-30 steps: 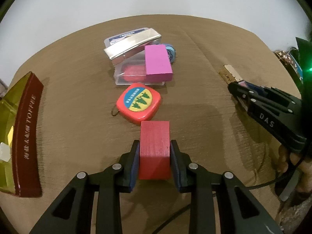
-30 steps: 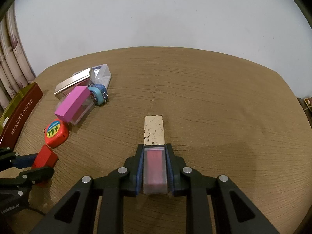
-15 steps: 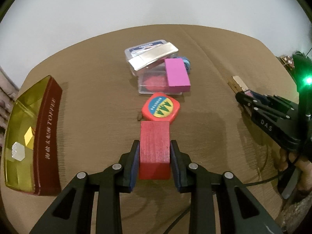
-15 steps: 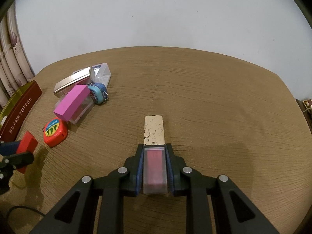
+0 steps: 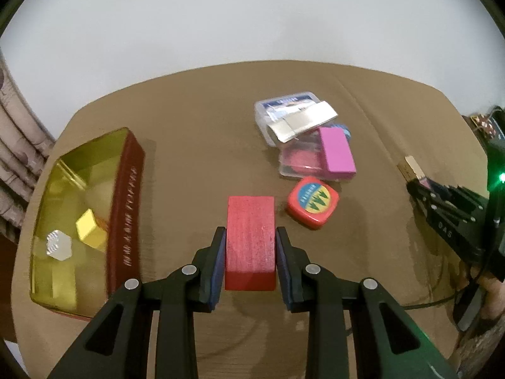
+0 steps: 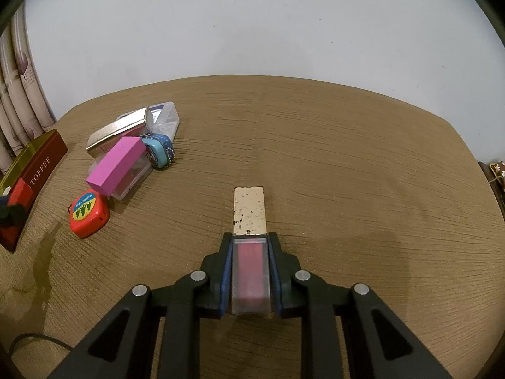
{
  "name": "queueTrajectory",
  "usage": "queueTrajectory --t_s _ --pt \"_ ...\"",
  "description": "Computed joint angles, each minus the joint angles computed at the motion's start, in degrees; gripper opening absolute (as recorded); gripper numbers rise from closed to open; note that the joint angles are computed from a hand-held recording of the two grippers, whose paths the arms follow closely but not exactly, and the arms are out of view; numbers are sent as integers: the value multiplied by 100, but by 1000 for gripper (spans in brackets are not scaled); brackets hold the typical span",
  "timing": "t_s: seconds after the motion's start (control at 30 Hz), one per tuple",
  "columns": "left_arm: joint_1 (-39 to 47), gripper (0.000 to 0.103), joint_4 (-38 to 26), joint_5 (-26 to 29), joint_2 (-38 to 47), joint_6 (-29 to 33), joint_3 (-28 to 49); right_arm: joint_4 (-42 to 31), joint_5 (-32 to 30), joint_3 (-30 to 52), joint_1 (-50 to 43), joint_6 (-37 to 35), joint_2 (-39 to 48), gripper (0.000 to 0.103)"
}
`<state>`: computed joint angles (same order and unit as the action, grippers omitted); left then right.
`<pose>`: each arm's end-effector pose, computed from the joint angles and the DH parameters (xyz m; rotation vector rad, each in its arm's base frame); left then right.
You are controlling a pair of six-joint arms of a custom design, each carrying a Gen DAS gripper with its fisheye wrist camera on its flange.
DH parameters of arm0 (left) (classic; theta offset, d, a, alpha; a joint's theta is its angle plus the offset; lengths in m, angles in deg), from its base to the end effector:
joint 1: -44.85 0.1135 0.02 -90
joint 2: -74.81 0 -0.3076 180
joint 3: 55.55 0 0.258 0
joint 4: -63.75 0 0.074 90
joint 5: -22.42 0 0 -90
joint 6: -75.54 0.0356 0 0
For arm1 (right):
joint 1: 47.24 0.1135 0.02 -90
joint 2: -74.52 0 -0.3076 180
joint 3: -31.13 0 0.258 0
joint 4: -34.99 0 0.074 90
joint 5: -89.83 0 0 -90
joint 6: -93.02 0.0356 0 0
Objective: Organize rigid objects
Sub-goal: 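Carry the red block into the gold tin and open the left tool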
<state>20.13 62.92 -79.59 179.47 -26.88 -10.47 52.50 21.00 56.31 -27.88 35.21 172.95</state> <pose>0.2595 -0.1113 0.0940 0.2057 2.5802 0.0404 0.1928 0.0541 0.0821 0.4137 2.4174 -0.0839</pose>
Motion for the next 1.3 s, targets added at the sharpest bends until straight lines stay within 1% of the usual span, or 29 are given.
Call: queueTrajectory --t_s 0.23,0.37,0.53,0.67,0.77,0.93,1.17,1.23,1.3 --pt "617 27 -190 50 -439 254 -5 2 -1 2 -1 -2 3 21" --pt "1178 27 -320 184 -685 443 21 -8 1 -1 4 1 -9 21" --pt "1846 27 -429 232 -798 661 109 8 -5 9 1 -2 14 21" --pt "2347 27 -428 424 -700 782 188 3 -1 14 4 0 15 21" --pt "2599 27 -362 368 -590 917 177 33 -10 0 -4 -4 25 21" --pt "3125 27 -366 672 -360 1005 92 23 0 2 4 -1 24 21" --pt "3551 27 -161 768 37 1202 -58 51 2 -7 -2 -11 43 21" --pt "3679 27 -135 861 185 1212 -15 59 1 -9 -2 -12 49 21" --pt "3725 27 -149 833 333 1205 75 55 0 -10 -1 -9 44 21"
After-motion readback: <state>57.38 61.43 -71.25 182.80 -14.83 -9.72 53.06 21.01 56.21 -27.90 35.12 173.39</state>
